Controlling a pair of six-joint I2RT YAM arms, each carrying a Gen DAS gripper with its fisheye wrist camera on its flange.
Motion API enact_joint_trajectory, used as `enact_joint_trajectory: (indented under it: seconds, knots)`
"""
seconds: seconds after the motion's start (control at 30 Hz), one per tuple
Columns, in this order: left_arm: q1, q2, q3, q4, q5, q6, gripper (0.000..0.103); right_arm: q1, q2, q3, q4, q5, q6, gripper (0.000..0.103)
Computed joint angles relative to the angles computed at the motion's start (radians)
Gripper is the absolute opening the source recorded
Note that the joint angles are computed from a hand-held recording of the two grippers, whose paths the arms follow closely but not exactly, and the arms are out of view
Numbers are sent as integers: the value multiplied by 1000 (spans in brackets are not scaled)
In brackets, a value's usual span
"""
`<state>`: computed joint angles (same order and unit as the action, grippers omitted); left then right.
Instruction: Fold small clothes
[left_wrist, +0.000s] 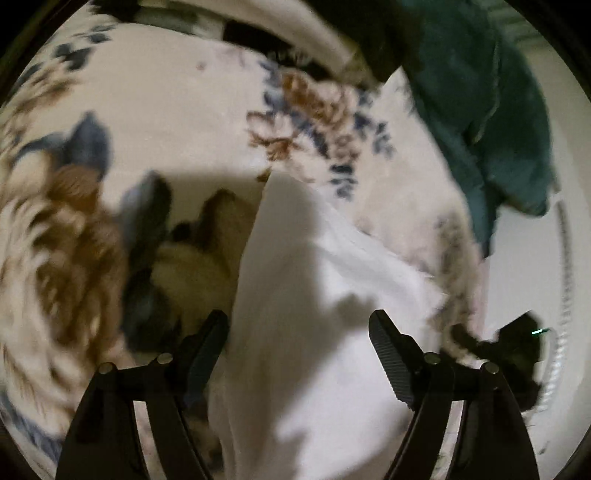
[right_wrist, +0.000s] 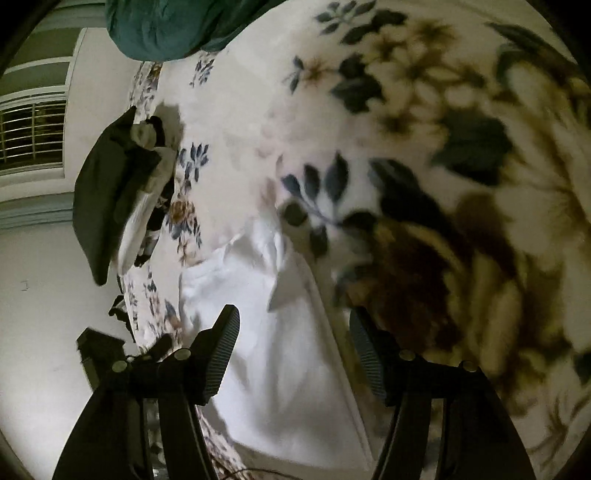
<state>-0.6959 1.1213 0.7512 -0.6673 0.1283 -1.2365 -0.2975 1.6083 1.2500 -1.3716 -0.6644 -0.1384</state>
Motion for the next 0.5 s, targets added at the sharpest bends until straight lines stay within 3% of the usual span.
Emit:
enact_joint_trajectory:
  seconds: [0.03,0.07,0.1,0.13,0.17,0.33,0.43,0.47,0.5]
  knots:
    - [21,51,1,35,8,44,73,31,21,10,29,5,26,64]
    - [30,67,-3,66,8,65,44,55,29,11,62,12,54,60]
    - [41,72,-6,91,22,82,13,69,29,10,92,16,74,31]
    - [45,80,5,93,27,101,12,98,30,23,121,45,96,12]
    - [39,86,31,69,2,118,12,118,28,29,144,75,115,5]
    - [93,31,-37,116,61,95,12,146,43,50,222,145,214,4]
    - [129,-16,-71,122,122,72,25,145,58,73,160,149,195,6]
    - [132,-68,-89,100,140,52,30,128,55,78,126,141,170,11]
    - [123,-125,-105,79,139,22,40,102,46,75,87,126,137,25]
